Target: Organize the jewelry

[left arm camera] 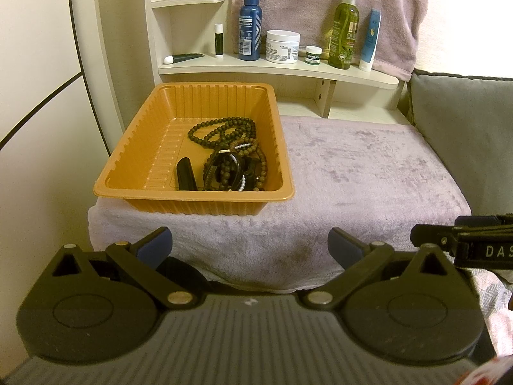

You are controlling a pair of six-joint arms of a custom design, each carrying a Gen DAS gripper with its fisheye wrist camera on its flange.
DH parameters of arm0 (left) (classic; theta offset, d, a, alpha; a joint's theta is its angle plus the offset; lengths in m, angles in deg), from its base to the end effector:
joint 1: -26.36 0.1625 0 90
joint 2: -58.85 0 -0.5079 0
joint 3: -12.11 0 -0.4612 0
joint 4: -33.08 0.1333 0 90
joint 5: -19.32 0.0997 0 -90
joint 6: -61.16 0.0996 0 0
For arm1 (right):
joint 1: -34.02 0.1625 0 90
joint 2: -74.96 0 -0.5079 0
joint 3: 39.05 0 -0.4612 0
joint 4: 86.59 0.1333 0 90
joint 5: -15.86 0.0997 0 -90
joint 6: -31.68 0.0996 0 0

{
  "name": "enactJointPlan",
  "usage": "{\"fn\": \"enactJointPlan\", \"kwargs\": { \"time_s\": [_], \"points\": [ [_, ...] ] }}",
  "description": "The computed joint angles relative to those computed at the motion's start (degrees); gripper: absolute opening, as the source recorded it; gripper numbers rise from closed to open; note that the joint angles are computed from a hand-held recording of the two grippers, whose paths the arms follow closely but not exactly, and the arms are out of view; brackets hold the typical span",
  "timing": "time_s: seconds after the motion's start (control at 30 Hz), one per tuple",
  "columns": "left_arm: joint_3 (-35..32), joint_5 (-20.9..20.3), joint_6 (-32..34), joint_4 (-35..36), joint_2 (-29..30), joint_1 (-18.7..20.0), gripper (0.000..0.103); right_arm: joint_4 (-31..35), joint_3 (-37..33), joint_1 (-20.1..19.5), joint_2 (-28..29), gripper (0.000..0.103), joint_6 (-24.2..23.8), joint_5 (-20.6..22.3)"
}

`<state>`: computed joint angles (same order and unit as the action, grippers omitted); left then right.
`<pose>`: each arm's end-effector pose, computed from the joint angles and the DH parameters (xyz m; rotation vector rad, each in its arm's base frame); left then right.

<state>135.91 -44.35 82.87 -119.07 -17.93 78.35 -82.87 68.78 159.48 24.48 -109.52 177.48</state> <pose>-0.1989 -0.5427 0.2594 1.2671 2.3749 -0.4429 0.3216 -0.3847 0.0903 -0.4421 -2.0424 1.3172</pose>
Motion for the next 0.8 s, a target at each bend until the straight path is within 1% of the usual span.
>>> {"fn": "enactJointPlan", "kwargs": {
  "time_s": [0.43, 0.63, 0.8],
  "points": [
    [-0.02, 0.01, -0.17, 0.16, -0.03, -0.02, 0.102, 0.05, -0.11, 0.05, 0.07, 0.084, 0.08, -0.04],
    [0.00, 0.28, -0.71, 0.00, 0.08, -0.08, 0.102, -0.62, 0.06, 0.02, 0.02, 0.084, -0.61, -0.17],
    [0.36, -0.54, 0.20, -1.30, -0.13, 0.28, 0.102, -0.75, 0.10, 0.03, 0.00, 0.084, -0.72, -0.19]
  ]
}}
